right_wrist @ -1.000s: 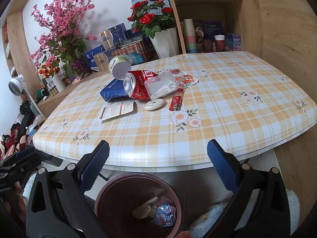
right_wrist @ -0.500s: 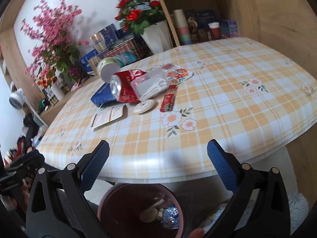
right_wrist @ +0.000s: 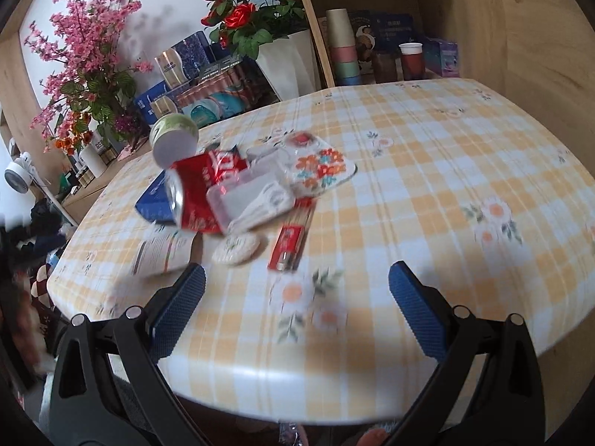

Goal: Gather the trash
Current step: 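Move the left tool toward the green coconut paper cup, then grasp the coconut cup rim with the left tool and lift it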

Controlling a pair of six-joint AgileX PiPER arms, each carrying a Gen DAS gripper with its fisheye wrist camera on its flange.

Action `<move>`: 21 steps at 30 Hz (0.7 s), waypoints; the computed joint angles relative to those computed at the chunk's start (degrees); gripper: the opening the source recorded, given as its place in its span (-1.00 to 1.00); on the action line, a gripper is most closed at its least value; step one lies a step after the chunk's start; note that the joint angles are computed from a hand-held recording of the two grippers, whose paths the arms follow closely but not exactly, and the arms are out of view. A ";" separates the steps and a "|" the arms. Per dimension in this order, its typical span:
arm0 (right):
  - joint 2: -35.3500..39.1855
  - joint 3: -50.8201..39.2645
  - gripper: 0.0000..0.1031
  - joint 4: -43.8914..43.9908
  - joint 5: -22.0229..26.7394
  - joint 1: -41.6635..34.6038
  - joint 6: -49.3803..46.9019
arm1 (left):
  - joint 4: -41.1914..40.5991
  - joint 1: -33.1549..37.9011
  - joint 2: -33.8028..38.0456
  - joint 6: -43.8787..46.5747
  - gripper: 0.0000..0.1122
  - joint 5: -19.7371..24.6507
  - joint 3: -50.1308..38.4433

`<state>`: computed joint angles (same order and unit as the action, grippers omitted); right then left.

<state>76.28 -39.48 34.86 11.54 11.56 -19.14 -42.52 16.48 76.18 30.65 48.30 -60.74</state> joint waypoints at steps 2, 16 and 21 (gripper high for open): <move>1.91 -3.46 0.89 -3.14 2.89 -1.66 1.66 | -1.75 0.07 7.99 -3.21 0.70 3.72 -9.57; 7.33 -9.05 0.89 -21.26 5.65 -3.85 13.71 | 5.07 -3.91 43.33 -29.36 0.70 9.86 -50.82; 8.88 -9.14 0.89 -28.71 5.08 -2.97 22.87 | 2.89 -4.18 45.65 -30.93 0.70 9.57 -50.40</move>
